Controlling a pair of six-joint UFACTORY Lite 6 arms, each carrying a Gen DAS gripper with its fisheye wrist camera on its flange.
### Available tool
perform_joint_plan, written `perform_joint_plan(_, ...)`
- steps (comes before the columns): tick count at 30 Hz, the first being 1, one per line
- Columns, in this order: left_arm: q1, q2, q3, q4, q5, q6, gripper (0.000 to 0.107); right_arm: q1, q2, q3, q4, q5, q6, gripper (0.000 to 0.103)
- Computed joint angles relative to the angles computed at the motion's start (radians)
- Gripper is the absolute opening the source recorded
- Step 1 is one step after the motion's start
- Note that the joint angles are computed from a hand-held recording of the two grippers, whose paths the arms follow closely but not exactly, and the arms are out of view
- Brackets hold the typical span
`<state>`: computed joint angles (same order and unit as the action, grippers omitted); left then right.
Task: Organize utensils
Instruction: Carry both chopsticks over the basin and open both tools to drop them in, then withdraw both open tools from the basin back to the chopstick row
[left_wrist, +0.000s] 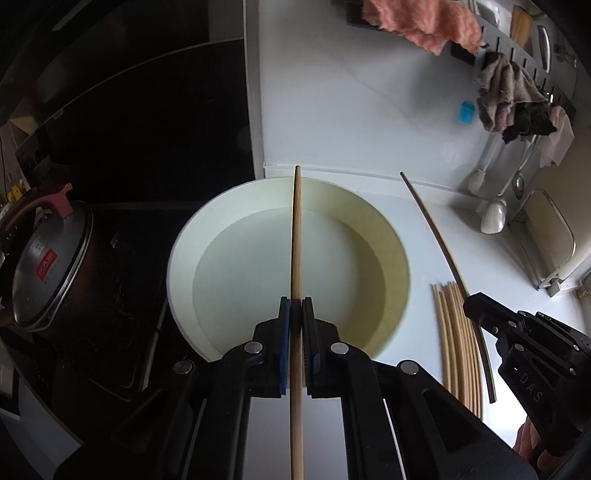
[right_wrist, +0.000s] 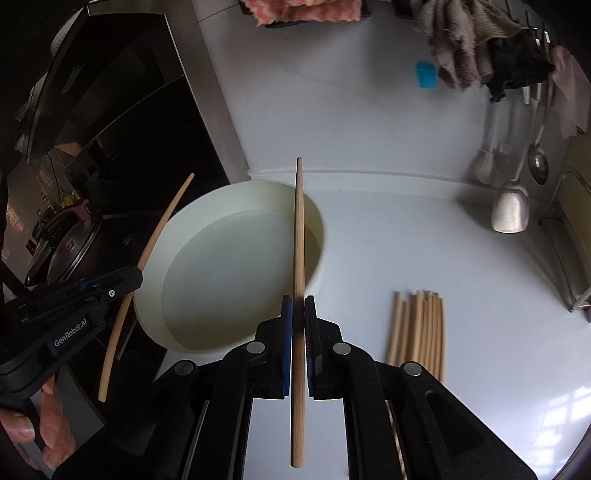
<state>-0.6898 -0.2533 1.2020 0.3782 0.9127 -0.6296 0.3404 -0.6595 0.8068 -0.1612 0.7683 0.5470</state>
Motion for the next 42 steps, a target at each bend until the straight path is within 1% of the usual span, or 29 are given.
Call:
perform_joint_plan(3, 0.198, 0.062, 0.005, -0.158, -0.093, 0.249, 0.007, 0.061, 0.218, 0.072, -0.033, -0.113, 0.108, 0.006)
perform_joint_plan(5, 0.274, 0.118, 0.021, -0.231, -0.136, 0.375, 0.007, 0.103, 0.344, 0.133, -0.076, -0.148, 0.193, 0.006)
perform_joint_plan(8, 0.353, 0.191, 0.043, -0.319, -0.175, 0.524, 0.007, 0.104, 0.500, 0.211, -0.081, -0.188, 0.225, 0.006)
perform_joint_plan(13, 0.440, 0.330, 0.107, -0.439, -0.197, 0.696, 0.007, 0.065, 0.692, 0.310, -0.014, -0.216, 0.188, 0.006)
perform_joint_plan(19, 0.430, 0.435, 0.155, -0.457, -0.216, 0.737, 0.007, 0.039, 0.833, 0.389, 0.024, -0.222, 0.165, 0.006)
perform_joint_plan(24, 0.437, 0.493, 0.182, -0.475, -0.212, 0.772, 0.007, 0.026, 0.890, 0.416, 0.073, -0.216, 0.123, 0.006)
perform_joint_plan(29, 0.453, 0.541, 0.229, -0.474, -0.191, 0.768, 0.008, 0.014, 0.922, 0.440, 0.097, -0.205, 0.087, 0.006)
perform_joint_plan(30, 0.457, 0.541, 0.233, -0.474, -0.191, 0.770, 0.011, 0.013, 0.922, 0.442, 0.094, -0.201, 0.090, 0.007)
perform_joint_plan(31, 0.459, 0.535, 0.234, -0.474, -0.191, 0.769, 0.021, 0.014, 0.915, 0.439, 0.083, -0.203, 0.101, 0.011)
perform_joint_plan(32, 0.465, 0.527, 0.231, -0.473, -0.196, 0.771, 0.029, 0.016, 0.905, 0.434, 0.065, -0.203, 0.119, 0.019)
perform_joint_plan(34, 0.471, 0.494, 0.213, -0.461, -0.214, 0.757, 0.058, 0.025, 0.875, 0.419, 0.020, -0.205, 0.158, 0.020)
perform_joint_plan(35, 0.476, 0.476, 0.203, -0.455, -0.224, 0.752, 0.062, 0.026, 0.881, 0.432, 0.003, -0.201, 0.169, 0.020)
perform_joint_plan(37, 0.484, 0.448, 0.191, -0.445, -0.224, 0.747, 0.064, 0.032, 0.843, 0.409, -0.027, -0.197, 0.196, 0.020)
perform_joint_plan(39, 0.494, 0.421, 0.183, -0.442, -0.213, 0.744, 0.067, 0.041, 0.764, 0.350, -0.052, -0.194, 0.228, 0.023)
perform_joint_plan(41, 0.509, 0.369, 0.153, -0.454, -0.205, 0.747, 0.071, 0.066, 0.643, 0.263, -0.090, -0.183, 0.281, 0.031)
perform_joint_plan(42, 0.515, 0.337, 0.131, -0.461, -0.203, 0.752, 0.074, 0.081, 0.594, 0.228, -0.113, -0.181, 0.310, 0.032)
